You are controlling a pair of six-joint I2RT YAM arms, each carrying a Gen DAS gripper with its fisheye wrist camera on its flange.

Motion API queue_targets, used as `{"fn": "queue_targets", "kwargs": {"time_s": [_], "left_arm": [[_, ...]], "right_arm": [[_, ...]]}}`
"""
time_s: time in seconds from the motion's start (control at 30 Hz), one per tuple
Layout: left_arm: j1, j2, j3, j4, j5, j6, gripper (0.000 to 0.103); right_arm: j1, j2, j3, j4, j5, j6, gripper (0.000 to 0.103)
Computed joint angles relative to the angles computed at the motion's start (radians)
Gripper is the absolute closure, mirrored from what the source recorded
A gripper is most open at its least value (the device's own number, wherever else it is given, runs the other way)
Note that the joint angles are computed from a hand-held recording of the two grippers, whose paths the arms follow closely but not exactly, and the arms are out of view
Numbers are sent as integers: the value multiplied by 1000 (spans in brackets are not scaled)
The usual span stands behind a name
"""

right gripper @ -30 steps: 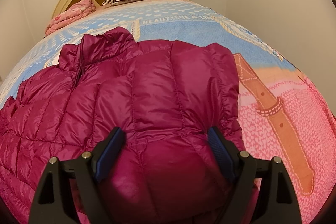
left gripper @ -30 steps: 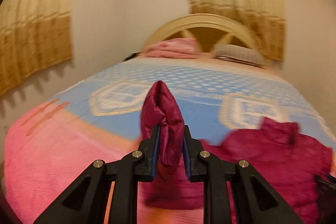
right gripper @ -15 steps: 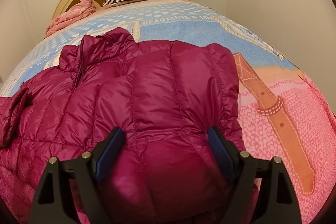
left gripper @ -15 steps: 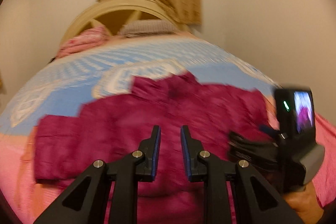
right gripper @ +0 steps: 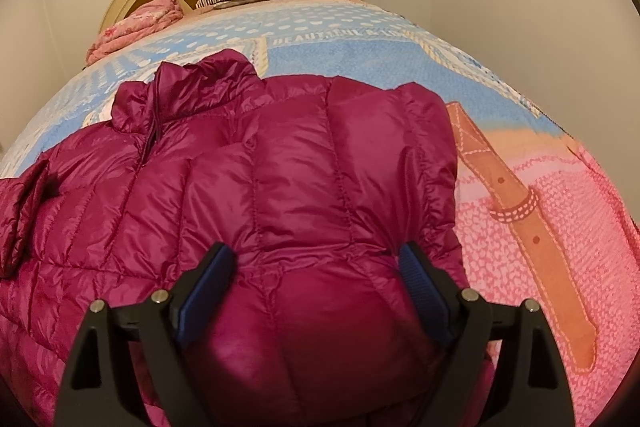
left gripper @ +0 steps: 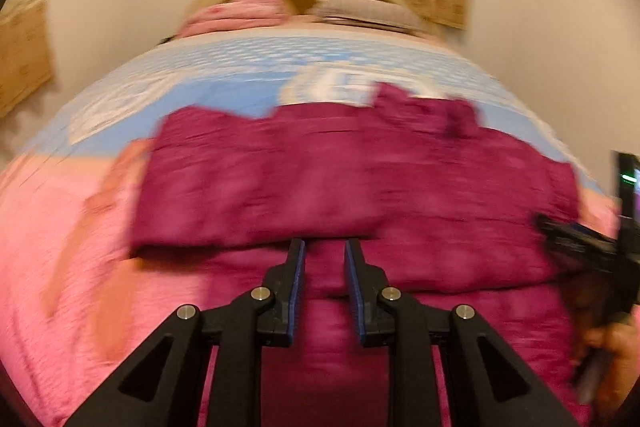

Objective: Fold large clothes

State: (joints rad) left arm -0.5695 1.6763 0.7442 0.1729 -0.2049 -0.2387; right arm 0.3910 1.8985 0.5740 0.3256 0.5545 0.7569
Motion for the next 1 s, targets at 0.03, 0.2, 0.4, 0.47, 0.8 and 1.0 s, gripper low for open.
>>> {"fn": "queue_targets", "kwargs": {"time_s": [0.03,0.2,0.4,0.47,0.8,1.0], "left_arm": [[14,2,-14,9,-26,-7,82],[130,56,-63,57,25,-57,77],[223,48,-116,126,194,-157,58],[205,45,-112,115,183,-160,55],[164,98,-35,54,111,-126,46],[159,93,-42,52,103,-124,44]], "right_arm": [[2,-2,4,-10,4,2,15],[84,-101,-7,-67,112,30,15],[200,-150,62,37,-13,1,15],[207,-75,151,55,-110,0,15],[236,279,582,-112,-273,-16,35],[276,212,540,-108,-226,-87,84]]}}
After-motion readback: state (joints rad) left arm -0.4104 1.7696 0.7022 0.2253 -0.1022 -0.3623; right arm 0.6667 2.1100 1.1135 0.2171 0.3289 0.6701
